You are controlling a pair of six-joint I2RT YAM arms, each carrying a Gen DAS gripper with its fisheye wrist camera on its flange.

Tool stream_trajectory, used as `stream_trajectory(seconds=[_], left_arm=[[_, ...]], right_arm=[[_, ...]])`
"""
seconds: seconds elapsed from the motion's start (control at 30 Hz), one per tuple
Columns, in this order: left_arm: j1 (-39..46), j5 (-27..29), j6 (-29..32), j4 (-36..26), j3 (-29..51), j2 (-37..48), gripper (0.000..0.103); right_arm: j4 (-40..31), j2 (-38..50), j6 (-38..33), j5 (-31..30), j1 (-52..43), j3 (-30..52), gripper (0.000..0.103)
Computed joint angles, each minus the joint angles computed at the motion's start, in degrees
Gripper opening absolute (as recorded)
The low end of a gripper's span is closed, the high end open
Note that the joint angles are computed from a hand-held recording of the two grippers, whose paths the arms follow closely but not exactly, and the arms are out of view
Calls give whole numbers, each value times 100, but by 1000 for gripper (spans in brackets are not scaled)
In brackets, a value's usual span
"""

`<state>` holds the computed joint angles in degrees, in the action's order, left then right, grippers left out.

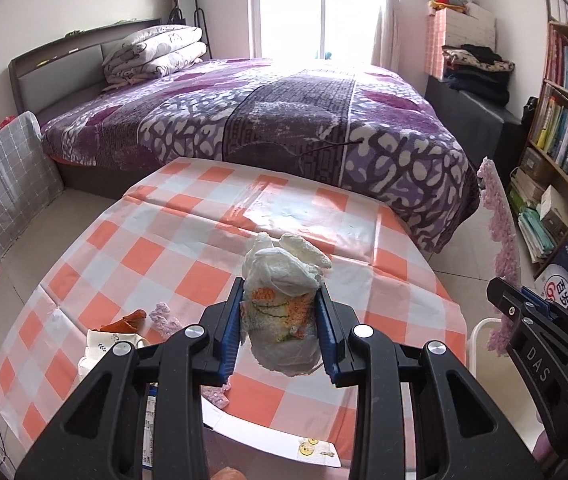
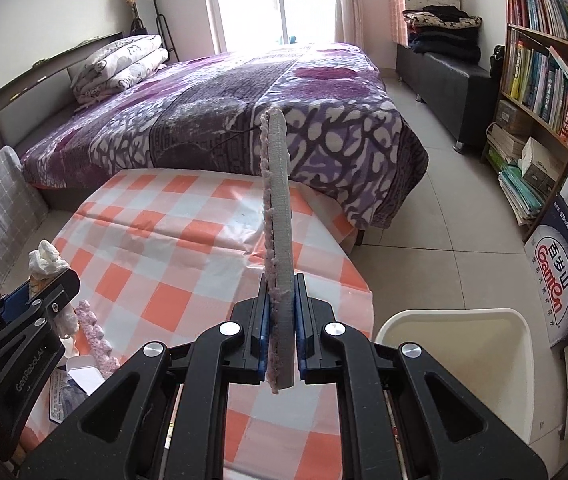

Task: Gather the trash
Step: 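Carry the tissue and foam strip to the white bin and release both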

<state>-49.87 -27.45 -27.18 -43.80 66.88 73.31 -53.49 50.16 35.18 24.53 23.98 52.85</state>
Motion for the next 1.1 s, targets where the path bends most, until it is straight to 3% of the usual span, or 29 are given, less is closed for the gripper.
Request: stream_trajectory(seconds=[0.23, 0.53, 0.6, 0.73, 1.0, 1.07, 1.1], left_arm=[[-407, -107, -101, -13, 141, 272, 33], [-947, -105, -237, 15, 371, 713, 33], [-1054, -75, -278, 21, 443, 826, 33], [-1243, -14, -355, 23, 601, 1053, 33], [-1694, 74, -448, -6, 963, 1536, 33], [-1804, 98, -433, 5, 1045, 1657, 33], [-1858, 116, -431, 15, 1069, 1703, 33]], right_arm=[[-417, -416, -9, -226, -733, -59, 10], [-799, -957, -723, -1182, -2829, -161, 14], [-854, -1075, -1028, -1540, -3481, -179, 20], [-939, -1262, -1671, -2112, -4836, -193, 49], [-1051, -1181, -3219, -3611, -7785, -122, 78], [-1080, -1182, -3419, -3808, -8269, -103, 92], [-1078, -1156, -3557, -3953, -8611, -88, 92]])
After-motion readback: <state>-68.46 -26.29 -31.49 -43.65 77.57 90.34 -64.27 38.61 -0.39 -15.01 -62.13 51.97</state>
